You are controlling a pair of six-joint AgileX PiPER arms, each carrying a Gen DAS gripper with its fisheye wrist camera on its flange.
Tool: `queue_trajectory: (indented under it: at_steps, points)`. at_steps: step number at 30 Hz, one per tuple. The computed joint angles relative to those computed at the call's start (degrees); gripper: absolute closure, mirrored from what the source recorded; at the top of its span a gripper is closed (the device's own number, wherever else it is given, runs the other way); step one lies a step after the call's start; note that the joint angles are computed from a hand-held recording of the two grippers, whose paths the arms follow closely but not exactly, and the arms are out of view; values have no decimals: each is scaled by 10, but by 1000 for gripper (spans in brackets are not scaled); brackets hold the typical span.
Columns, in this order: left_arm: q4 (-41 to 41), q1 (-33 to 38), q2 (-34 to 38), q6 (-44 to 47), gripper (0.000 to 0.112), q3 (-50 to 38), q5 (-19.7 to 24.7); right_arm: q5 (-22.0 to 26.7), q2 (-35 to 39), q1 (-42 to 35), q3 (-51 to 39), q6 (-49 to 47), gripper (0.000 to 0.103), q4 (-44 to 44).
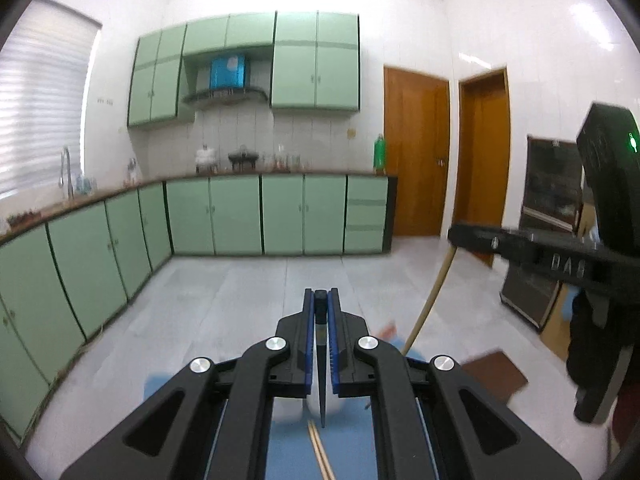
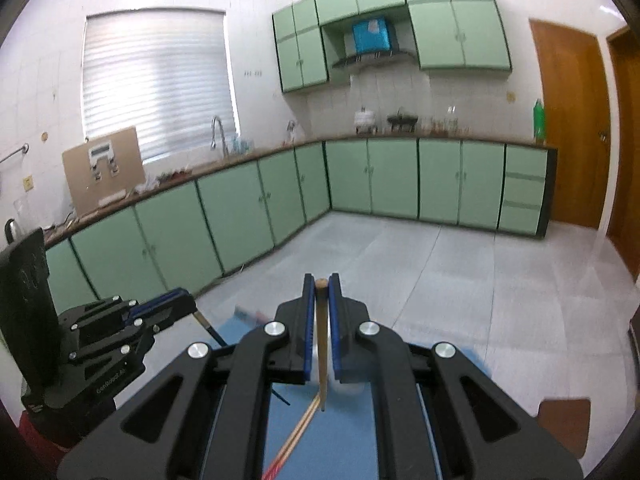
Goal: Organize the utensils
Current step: 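Drop both chopsticks into the white caddy and open both tools, then withdraw both tools back over the last two red-patterned chopsticks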
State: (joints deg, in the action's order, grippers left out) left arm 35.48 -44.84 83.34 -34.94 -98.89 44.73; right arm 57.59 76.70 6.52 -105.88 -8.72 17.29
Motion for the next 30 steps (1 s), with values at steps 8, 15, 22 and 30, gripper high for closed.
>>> queue_trajectory:
  at_steps: [8, 15, 22, 30]
  points:
    - [-27, 60, 136, 51, 106, -177, -2, -37, 129, -16, -113, -1, 97, -13]
    - [-51, 99, 177, 49, 106, -141, -16, -83, 169, -7, -63, -2, 97, -26]
    - [-115, 127, 211, 82, 104, -153, 0, -75, 206, 10, -53, 19, 94, -54]
    - [-92, 116, 165, 60, 80, -126, 6, -117, 126, 9, 39, 44, 58, -82]
